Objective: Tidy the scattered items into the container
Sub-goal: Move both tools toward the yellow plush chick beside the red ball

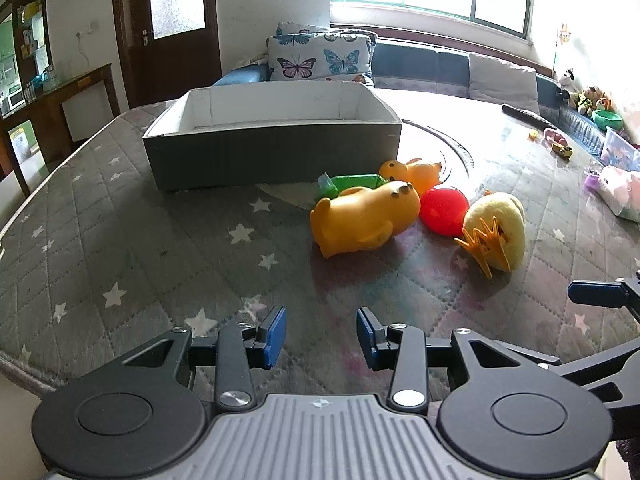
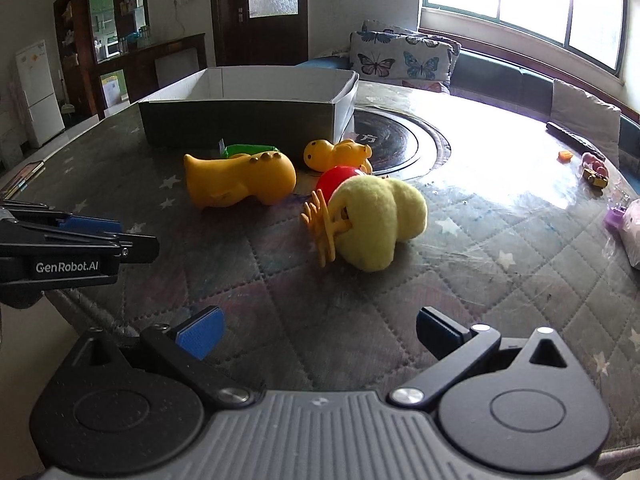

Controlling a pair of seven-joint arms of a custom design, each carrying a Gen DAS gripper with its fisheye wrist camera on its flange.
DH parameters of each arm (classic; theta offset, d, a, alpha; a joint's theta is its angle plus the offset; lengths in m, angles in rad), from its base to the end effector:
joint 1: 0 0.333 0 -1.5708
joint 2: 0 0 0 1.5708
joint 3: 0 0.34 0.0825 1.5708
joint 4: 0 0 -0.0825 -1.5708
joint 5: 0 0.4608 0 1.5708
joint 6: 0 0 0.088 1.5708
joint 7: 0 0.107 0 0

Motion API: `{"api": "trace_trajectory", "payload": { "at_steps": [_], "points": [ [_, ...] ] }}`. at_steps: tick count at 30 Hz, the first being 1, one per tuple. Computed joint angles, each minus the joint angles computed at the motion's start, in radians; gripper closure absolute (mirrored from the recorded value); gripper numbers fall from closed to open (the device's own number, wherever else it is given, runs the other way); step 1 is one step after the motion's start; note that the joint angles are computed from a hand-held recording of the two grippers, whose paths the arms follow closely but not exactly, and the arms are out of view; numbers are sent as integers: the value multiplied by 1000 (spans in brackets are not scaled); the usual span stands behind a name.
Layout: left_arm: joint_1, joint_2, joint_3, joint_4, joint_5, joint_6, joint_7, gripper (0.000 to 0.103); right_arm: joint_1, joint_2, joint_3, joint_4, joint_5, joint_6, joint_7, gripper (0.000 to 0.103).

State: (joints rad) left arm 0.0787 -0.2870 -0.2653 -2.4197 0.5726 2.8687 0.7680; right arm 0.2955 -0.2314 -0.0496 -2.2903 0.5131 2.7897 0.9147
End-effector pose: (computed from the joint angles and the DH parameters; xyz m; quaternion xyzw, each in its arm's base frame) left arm 0.5348 -0.1365 0.4711 -0.6835 0.6181 -0.2591 0.2891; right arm 0.5705 0.1187 0.5131 -0.7894 0.4782 -0.1936 0.3327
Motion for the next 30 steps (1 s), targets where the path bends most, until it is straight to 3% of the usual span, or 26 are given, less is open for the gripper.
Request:
{"api": "trace_trajectory", "payload": {
  "at_steps": [30],
  "points": [
    [-52,-8,6,-3,-63,-57,59,61,-6,-25,8,-27,-76,-36,51,0]
  ]
}}
